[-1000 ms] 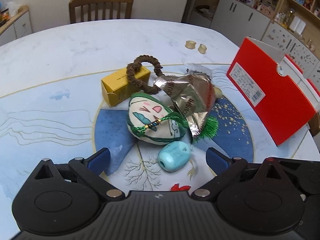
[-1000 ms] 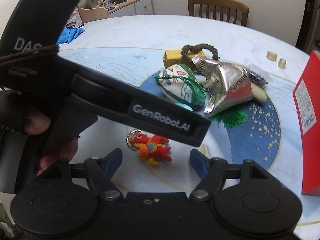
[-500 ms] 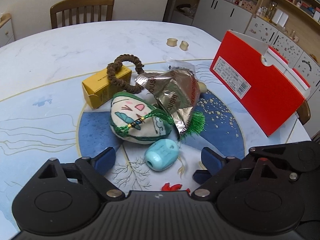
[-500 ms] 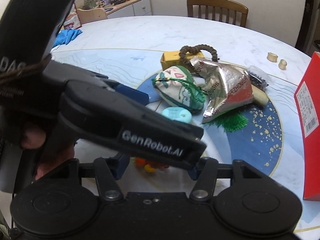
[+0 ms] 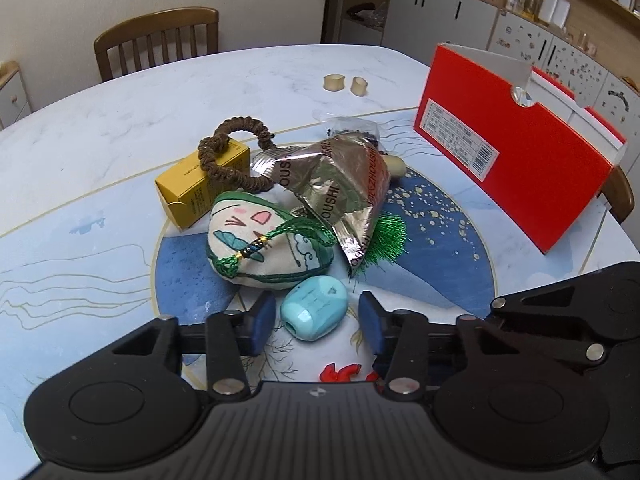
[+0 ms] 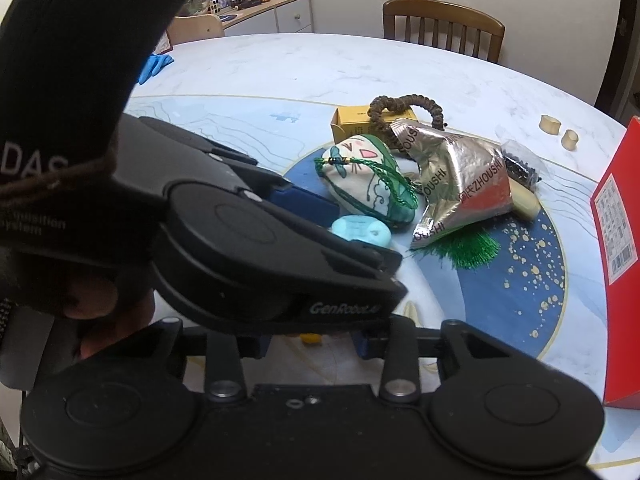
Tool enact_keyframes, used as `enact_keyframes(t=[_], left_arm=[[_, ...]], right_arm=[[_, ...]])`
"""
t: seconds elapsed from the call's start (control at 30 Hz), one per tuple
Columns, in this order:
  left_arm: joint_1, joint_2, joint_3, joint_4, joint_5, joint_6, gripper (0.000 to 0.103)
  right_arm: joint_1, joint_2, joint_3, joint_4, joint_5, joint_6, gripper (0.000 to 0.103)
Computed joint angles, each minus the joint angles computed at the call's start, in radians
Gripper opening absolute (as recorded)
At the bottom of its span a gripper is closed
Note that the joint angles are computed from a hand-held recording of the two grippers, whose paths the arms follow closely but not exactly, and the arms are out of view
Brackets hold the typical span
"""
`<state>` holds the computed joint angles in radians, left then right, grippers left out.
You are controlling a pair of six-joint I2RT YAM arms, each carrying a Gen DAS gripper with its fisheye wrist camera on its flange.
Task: Organize objects
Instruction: 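Lower the left gripper onto the teal soap, then grasp the teal soap with the left gripper while the right grasps the red dragon keychain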
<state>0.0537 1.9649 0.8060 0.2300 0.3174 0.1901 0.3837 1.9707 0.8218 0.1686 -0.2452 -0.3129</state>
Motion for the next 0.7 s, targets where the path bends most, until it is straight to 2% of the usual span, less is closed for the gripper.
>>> enact_keyframes(t=[0.03, 0.23, 0.47, 0.5, 0.57, 0.6, 0.7], left_arm=[[-0.003, -0.001, -0.003, 0.005, -0.007, 0.002, 0.037], [0.003, -0.013, -0.002, -0.023, -0.001, 0.006, 0.036], [0.02, -0.085, -0.033, -0.074, 0.029, 0.012, 0.036], [0.022, -0.098, -0.036, -0.086, 0.033, 0.012, 0.036], [0.026, -0.123, -0.041, -0.11, 0.041, 0.009, 0.036], [0.028, -0.136, -0.047, -0.113, 0.044, 0.014, 0.036], [0.032, -0.167, -0.064, -0.115, 0.038, 0.018, 0.036]], right_arm=[[-0.001, 0.0, 0.0, -0.003, -0.001, -0.005, 0.035], [-0.015, -0.028, -0.018, -0.024, 0.023, -0.012, 0.035], [-0.108, -0.111, -0.052, -0.085, -0.003, -0.008, 0.033], [-0.122, -0.123, -0.053, -0.094, -0.009, -0.007, 0.031], [-0.147, -0.152, -0.061, -0.11, -0.013, -0.009, 0.019], [-0.159, -0.165, -0.06, -0.124, -0.017, -0.011, 0.016], [-0.197, -0.19, -0.051, -0.168, -0.038, -0.04, 0.017]])
